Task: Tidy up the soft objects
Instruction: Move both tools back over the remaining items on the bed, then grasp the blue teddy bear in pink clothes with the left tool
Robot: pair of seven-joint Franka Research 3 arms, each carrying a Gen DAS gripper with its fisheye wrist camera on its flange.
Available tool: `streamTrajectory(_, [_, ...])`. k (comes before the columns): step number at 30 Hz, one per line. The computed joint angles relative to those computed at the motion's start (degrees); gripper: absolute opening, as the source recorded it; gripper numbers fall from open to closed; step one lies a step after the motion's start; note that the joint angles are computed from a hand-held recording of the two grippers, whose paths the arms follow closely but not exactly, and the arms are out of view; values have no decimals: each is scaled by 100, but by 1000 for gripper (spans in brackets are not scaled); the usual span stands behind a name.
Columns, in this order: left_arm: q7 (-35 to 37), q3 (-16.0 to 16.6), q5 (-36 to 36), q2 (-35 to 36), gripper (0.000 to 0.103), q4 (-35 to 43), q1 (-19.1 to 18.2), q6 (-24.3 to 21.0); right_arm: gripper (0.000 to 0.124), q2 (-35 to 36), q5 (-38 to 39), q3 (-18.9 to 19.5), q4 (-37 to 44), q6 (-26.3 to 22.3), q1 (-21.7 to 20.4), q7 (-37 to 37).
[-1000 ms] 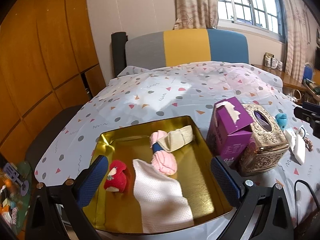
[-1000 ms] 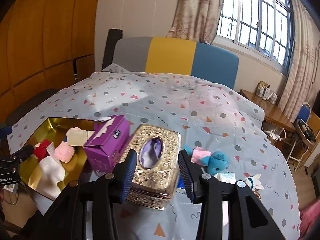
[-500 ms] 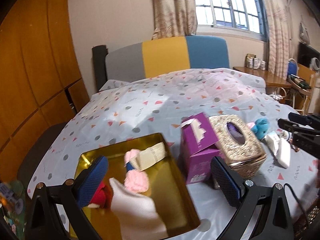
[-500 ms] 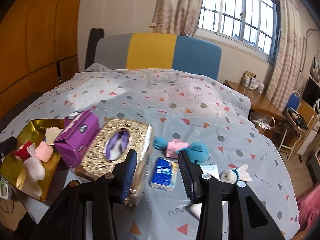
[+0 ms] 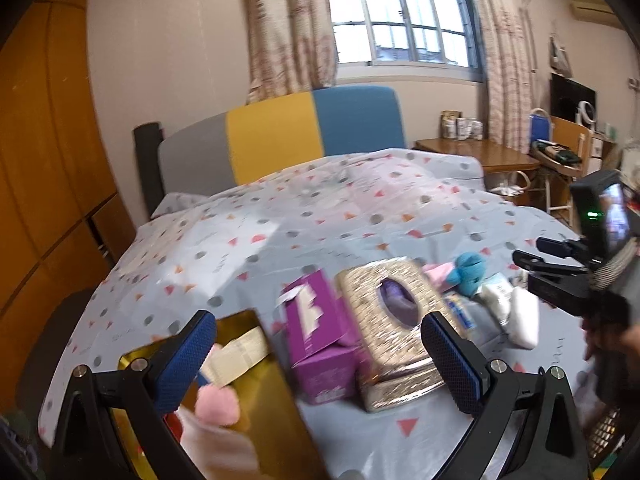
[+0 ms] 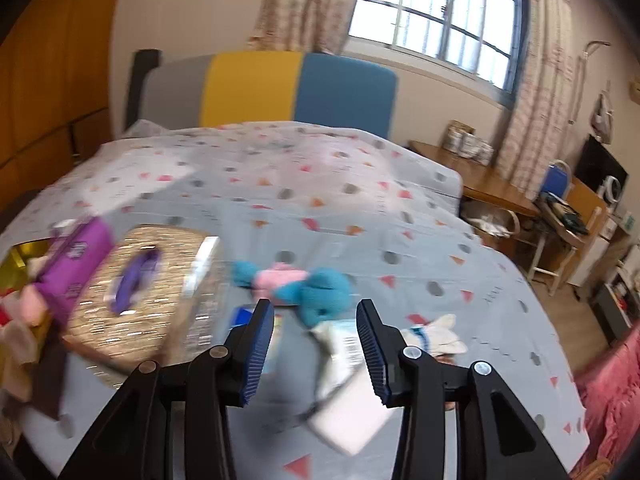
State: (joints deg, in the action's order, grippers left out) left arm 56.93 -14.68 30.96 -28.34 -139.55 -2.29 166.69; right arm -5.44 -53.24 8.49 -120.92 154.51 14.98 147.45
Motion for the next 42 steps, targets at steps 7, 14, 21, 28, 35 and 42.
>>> streamTrajectory(7, [1242,720,-1360,874,103,806,-1250,-112,43,86,535,-379,-108,-159,-319,1127])
streamTrajectory(14, [2432,532,-2330,2034,95,2074,-1549,-706,43,-179,1799,-475,-639,440,-685,1126])
streamTrajectory(21, [2826,88,-2031,3469,78,3580,-1465,-1776,43,-235,2523,-359,-830,766,-890,729])
streamTrajectory(28, [2513,83,-1439,4943,78,5251,-1785,-2891,43,-204,3376,-364,-934,1016,-906,212])
streamTrajectory(35, [2285,260,-1362,6415,78,7197,-2154,-3915,43,-181,3969,-367,-982,1185,-883,-280])
streamTrajectory(42, [2429,223,-1807,7163,43,8175,-2147,-4087,43,-132,4374,-364,-972,1174,-865,-569])
